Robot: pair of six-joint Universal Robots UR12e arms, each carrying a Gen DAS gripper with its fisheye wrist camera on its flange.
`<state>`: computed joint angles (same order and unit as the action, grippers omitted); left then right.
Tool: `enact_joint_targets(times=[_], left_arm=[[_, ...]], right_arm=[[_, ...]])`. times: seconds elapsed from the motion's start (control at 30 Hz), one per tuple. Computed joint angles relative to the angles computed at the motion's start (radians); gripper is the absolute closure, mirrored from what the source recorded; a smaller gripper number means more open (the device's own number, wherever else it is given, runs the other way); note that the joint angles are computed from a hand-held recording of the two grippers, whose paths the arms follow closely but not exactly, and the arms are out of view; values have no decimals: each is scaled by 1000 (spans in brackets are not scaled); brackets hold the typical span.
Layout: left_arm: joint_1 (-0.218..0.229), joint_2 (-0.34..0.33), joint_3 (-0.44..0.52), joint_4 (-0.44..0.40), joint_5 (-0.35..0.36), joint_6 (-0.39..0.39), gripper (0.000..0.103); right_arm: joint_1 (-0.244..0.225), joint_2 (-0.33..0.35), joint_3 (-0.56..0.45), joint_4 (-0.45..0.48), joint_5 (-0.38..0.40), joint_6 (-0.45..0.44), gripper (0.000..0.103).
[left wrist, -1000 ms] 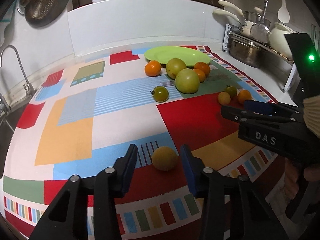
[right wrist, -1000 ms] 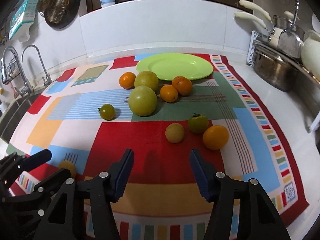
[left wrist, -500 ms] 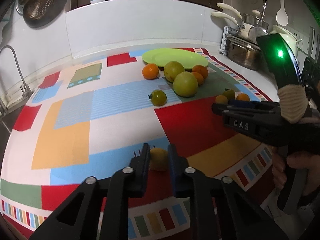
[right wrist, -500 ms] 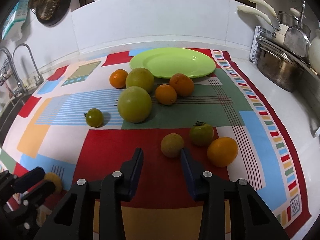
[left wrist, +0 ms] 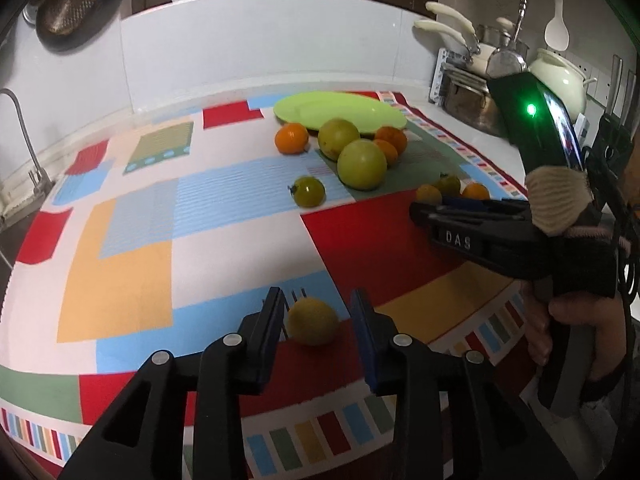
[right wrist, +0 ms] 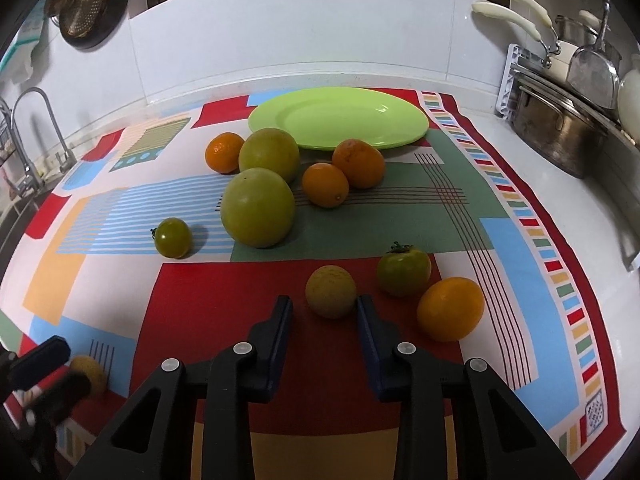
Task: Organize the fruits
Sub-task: 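Grasp a small yellow fruit with the left gripper while the right gripper grasps another, then carry both small yellow fruits onto the green plate and open both grippers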
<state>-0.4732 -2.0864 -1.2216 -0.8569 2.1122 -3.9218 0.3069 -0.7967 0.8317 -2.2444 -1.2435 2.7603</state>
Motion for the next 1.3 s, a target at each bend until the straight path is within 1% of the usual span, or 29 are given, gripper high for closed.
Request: enact_joint_targets(times=[0.07, 0.17, 0.2, 0.23, 0.3, 0.5, 0.63, 0.7, 0.9, 1.17, 1.3], left_arm=[[2, -2, 1, -17, -7, -5, 69], [8, 1, -8, -14, -30, -14, 71], [10, 2, -11, -6, -41, -7, 74], [10, 2, -12, -3, -40, -5, 74], [12, 3, -13, 8, -52, 5, 74], [20, 2, -5, 36, -53, 47, 74], [29, 4, 0, 56, -59, 95, 74], [34, 6, 1, 69, -68, 122, 74], [62, 11, 10, 117, -131, 208, 74], [106, 7, 29, 177, -205, 368, 74], [131, -3, 45, 202, -247, 430, 74]], right_arm=[[0, 1, -1, 0, -1, -2, 70], [0, 1, -2, 0, -4, 2, 72], [0, 2, -3, 1, -4, 5, 74], [0, 3, -5, 2, -5, 8, 77], [-1, 4, -8, 6, -1, 11, 77], [-2, 1, -1, -7, 2, 21, 77], [-4, -8, 9, -8, 14, 36, 77], [-4, -18, 21, -22, 15, 47, 77], [-1, -40, 37, -48, 5, 86, 77], [12, -47, 24, -97, -51, 176, 77], [19, -41, 8, -125, -76, 224, 77]])
